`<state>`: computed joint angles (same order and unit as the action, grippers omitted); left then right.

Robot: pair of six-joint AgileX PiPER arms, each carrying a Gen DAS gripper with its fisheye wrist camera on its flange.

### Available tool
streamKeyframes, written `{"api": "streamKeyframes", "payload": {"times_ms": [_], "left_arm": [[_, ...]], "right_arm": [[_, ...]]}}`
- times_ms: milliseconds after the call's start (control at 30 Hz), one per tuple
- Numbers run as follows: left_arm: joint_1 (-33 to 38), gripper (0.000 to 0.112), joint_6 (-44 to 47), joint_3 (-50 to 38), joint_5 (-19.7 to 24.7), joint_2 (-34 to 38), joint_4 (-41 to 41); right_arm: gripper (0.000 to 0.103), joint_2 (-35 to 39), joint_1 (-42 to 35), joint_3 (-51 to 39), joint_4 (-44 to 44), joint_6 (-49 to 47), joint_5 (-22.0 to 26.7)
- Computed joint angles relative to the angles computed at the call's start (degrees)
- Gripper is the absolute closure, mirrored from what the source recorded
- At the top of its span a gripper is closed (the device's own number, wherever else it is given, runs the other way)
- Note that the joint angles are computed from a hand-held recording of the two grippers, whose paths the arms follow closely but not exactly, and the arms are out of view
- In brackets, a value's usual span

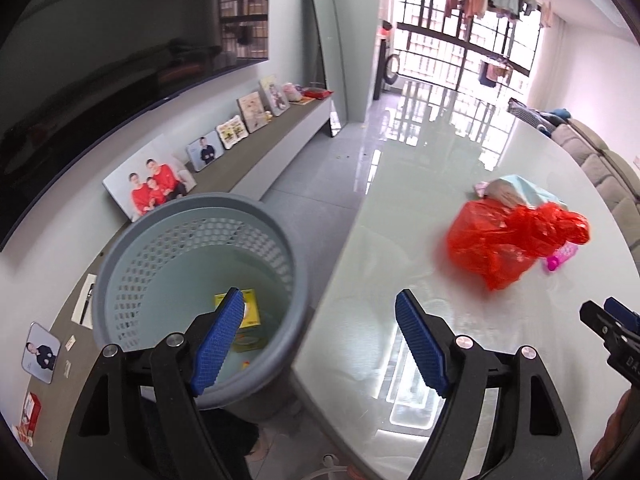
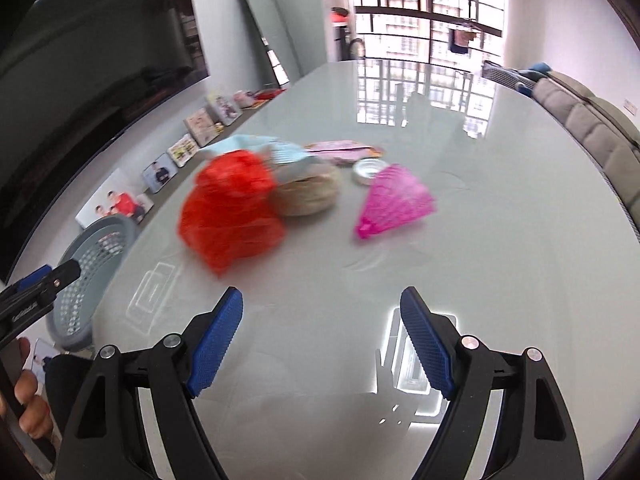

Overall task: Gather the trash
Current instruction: 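Withdraw both open tools from the wastebasket back over the table, then close the right tool on the pink shuttlecock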

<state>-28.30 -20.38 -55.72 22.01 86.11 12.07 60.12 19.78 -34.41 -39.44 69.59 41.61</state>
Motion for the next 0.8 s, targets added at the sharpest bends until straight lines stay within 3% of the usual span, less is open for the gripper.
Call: {"api": "streamKeyframes", "payload": {"times_ms": [200, 300, 600, 800], "left_arm": [[-5.45, 0.033, -7.57, -1.42, -0.49, 1.75, 6.41], [-6.98, 0.033, -9.39, -2.82, 0.03, 3.13, 7.77], [-6.97, 0.026, -7.97, -5.47, 0.36, 5.84, 6.31], [-6.61, 0.025, -5.75, -6.33, 0.56, 7.01, 4.32]], "right_arm": [[0.026, -0.61, -17.59, 2.0, 8.78, -14.89, -8.89], [0.026, 2.84, -23.14, 0.71, 9.99, -18.2, -12.68], [0.026, 15.47, -30.82, -5.51, 14.67, -24.23, -17.83], [0.026, 20.87, -29.41, -9.62, 6.13, -15.95, -15.86]]}}
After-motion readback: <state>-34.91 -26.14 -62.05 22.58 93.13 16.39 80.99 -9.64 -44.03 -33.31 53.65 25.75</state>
